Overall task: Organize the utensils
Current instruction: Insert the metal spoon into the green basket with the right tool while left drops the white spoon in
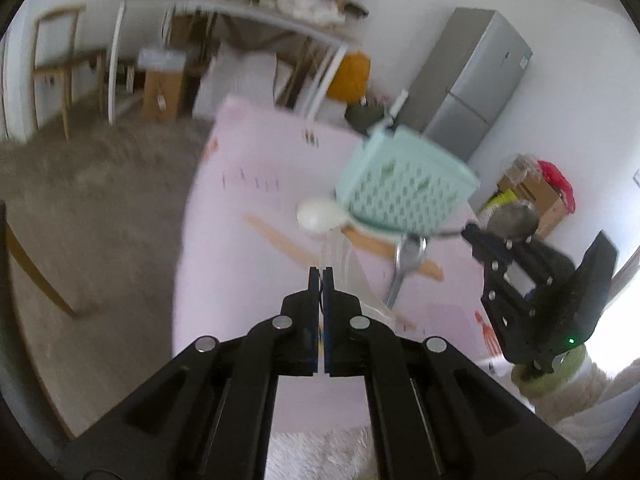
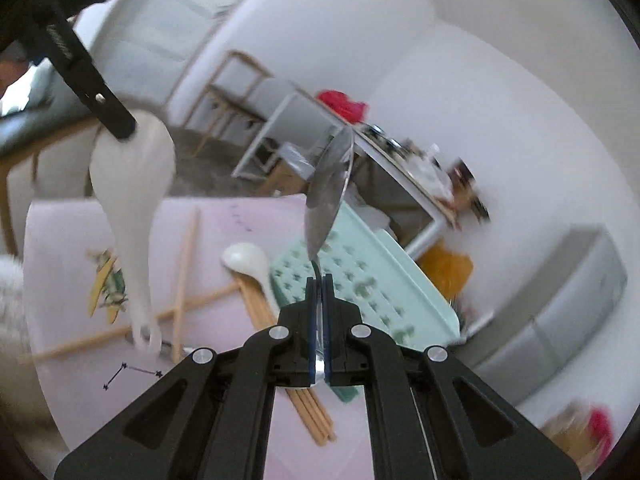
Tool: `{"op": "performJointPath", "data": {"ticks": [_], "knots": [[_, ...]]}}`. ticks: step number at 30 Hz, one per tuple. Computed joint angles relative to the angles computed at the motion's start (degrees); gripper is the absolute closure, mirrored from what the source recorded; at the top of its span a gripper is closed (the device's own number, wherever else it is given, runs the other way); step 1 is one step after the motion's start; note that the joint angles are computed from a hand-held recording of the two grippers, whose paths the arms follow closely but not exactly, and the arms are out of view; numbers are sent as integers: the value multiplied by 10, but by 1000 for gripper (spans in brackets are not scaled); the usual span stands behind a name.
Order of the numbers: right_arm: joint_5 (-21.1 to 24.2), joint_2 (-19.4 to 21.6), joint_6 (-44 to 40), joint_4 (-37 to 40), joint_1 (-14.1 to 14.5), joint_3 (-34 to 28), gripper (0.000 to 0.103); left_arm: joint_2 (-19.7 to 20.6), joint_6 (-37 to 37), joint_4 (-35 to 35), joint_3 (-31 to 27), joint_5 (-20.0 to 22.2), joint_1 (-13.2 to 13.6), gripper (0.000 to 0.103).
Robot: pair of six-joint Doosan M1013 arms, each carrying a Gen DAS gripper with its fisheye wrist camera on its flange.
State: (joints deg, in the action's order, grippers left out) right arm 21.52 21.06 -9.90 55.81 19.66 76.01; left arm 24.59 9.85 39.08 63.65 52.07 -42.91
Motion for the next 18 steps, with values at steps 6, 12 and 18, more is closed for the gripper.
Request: {"op": "performJointPath", "data": {"ticks": [6,12,18], "knots": [[-13,12,155,-39,-14,-19,101,11,9,29,-30,19,2,103],[-28,21,200,-44,-17,-23,101,38,9,97,-73,67,-14,103],[-28,21,178,-8,-25,-22,101,58,20,214,-120,92,-23,103]]}}
